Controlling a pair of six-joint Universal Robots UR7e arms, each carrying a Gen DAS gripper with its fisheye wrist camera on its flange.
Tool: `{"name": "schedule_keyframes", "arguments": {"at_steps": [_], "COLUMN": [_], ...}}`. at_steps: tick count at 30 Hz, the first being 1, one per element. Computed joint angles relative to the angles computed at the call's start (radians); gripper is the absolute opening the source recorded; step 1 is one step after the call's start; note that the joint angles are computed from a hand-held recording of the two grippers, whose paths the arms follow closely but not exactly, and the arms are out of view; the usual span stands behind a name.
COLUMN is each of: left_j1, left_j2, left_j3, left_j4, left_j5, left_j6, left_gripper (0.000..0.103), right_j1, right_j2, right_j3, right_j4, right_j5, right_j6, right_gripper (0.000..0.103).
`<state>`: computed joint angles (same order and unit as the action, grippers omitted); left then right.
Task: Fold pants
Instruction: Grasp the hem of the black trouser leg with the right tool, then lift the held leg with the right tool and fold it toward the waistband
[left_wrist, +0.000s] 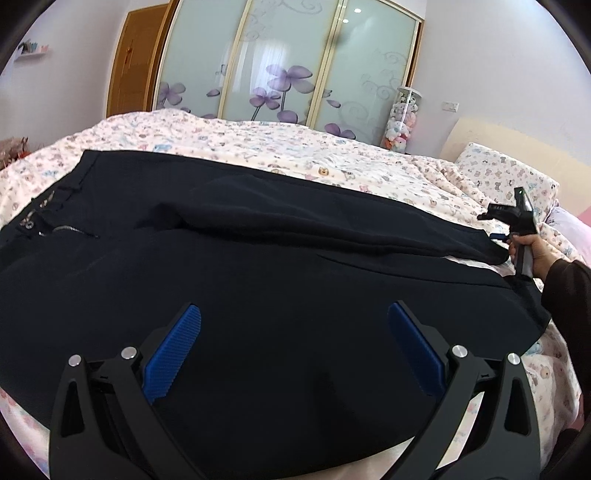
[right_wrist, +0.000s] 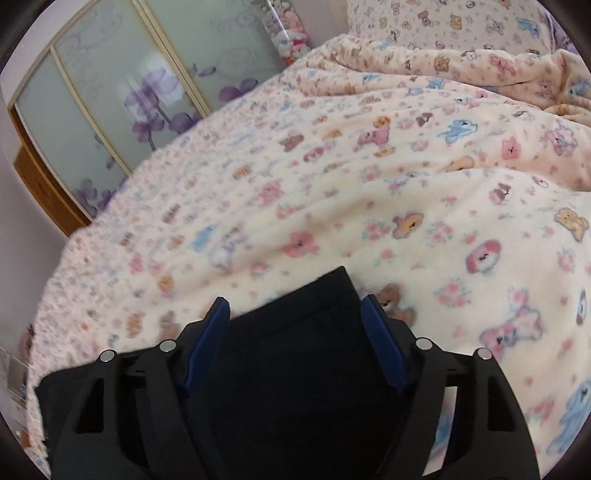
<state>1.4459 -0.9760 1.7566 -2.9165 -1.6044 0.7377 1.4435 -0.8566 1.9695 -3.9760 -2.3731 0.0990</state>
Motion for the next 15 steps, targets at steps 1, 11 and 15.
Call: {"name": "schedule_keyframes", "arguments": {"at_steps": [1, 11, 15], "left_j1": [0.001, 0.003, 0.002], "left_j2": [0.001, 0.005, 0.007], "left_j3": [-0.004, -0.022, -0.027], "left_j4": [0.007, 0.048, 0.052], "left_j5": [0.0, 0.013, 0.019], "left_j6": [-0.003, -0.026, -0.032], "left_gripper": [0.101, 0.101, 0.101], "right_j1": [0.0, -0.029, -0.028], "right_j2": [0.015, 0.057, 0.06], "right_j3": [-0.019, -0.092, -0.069], "right_j4": [-0.027, 0.035, -0.044], "right_j5": [-0.028, -0.086, -0.074], "right_j6": [-0.024, -0.052, -0.062], "right_gripper": [0.075, 0.055, 0.022]}}
